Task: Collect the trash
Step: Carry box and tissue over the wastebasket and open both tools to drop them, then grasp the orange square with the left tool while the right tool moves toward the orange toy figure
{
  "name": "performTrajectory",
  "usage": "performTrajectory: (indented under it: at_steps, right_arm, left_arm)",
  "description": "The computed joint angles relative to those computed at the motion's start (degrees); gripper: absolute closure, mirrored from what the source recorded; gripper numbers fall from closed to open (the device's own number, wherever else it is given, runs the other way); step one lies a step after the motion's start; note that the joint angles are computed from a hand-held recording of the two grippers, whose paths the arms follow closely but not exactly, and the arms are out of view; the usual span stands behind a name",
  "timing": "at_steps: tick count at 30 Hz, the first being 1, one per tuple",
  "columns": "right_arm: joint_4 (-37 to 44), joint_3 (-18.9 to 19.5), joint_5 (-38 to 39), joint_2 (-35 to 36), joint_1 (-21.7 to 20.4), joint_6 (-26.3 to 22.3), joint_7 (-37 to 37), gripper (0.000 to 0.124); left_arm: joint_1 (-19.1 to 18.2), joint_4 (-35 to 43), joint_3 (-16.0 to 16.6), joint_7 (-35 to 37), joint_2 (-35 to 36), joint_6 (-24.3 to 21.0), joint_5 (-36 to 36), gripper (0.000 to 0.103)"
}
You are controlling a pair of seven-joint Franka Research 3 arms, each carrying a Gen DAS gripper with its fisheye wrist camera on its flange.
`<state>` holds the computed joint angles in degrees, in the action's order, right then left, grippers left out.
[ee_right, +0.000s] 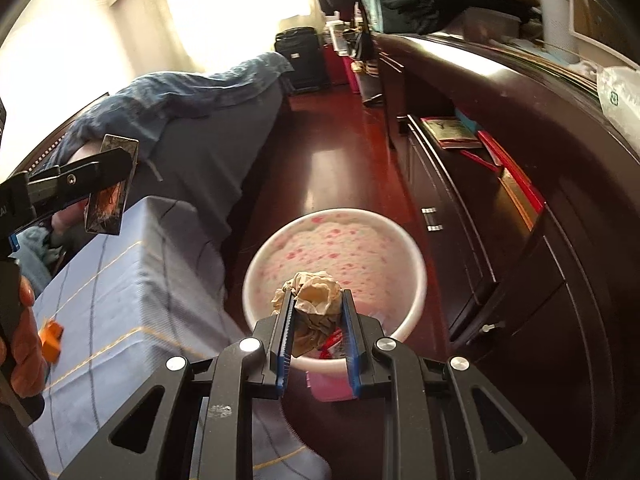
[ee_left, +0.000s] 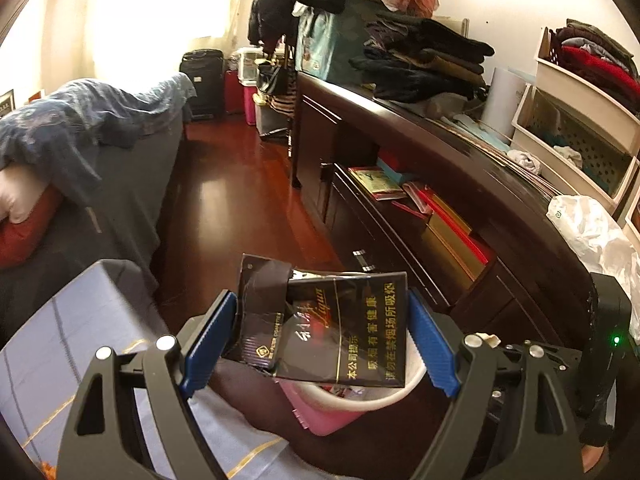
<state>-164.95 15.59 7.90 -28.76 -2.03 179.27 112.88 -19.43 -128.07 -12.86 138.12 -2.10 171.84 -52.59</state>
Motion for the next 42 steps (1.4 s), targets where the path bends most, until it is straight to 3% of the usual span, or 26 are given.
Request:
performTrajectory:
  at_steps: [8, 16, 19, 22, 25, 29, 34, 38, 42]
  right_arm:
    - [2.1, 2.1, -0.8, 5.6, -4.5, 2.9, 0.3, 0.102]
    - [4.6, 8.6, -1.6, 11.2, -12.1, 5.3, 1.8, 0.102]
    - [5.7, 13.5, -2.3, 12.8, -17.1, 6.4, 2.6, 0.101]
    - [6.8, 22.7, -2.5, 14.0, -26.2, 8.1, 3.0, 0.092]
    - [7.3, 29.3, -1.4, 14.2, -32.3, 8.5, 2.8, 0.088]
    - [6.9, 27.8, -0.5, 14.0, -30.4, 8.0, 2.3, 0.087]
    - [5.7, 26.3, -0.9, 12.1, -27.9, 6.9, 3.6, 0.078]
    - [5.5, 24.7, -2.2, 11.1, -25.8, 6.0, 4.7, 0.073]
    - [4.7, 19.6, -2.9, 9.2, -19.7, 5.1, 5.5, 0.070]
  left_arm:
    - [2.3, 5.8, -3.9, -6.7, 7.6, -0.3, 7.9, 0.019]
    - [6.0, 10.8, -7.6, -13.9, 14.0, -1.5, 15.6, 0.017]
    - [8.0, 12.1, -9.4, -15.5, 15.5, -1.8, 17.2, 0.014]
    - [10.5, 13.5, -11.8, -16.0, 16.8, -2.4, 17.6, 0.007]
    - [12.7, 14.1, -13.9, -16.2, 17.3, -2.5, 17.3, 0.004]
    - [15.3, 13.5, -16.1, -14.3, 16.7, -2.3, 14.5, 0.004]
    - [16.1, 11.0, -16.2, -11.7, 13.9, -1.0, 10.3, 0.004]
    - [14.6, 8.0, -13.7, -10.9, 10.7, 0.5, 8.6, 0.004]
    - [12.9, 4.5, -10.8, -9.6, 6.7, 1.7, 5.9, 0.004]
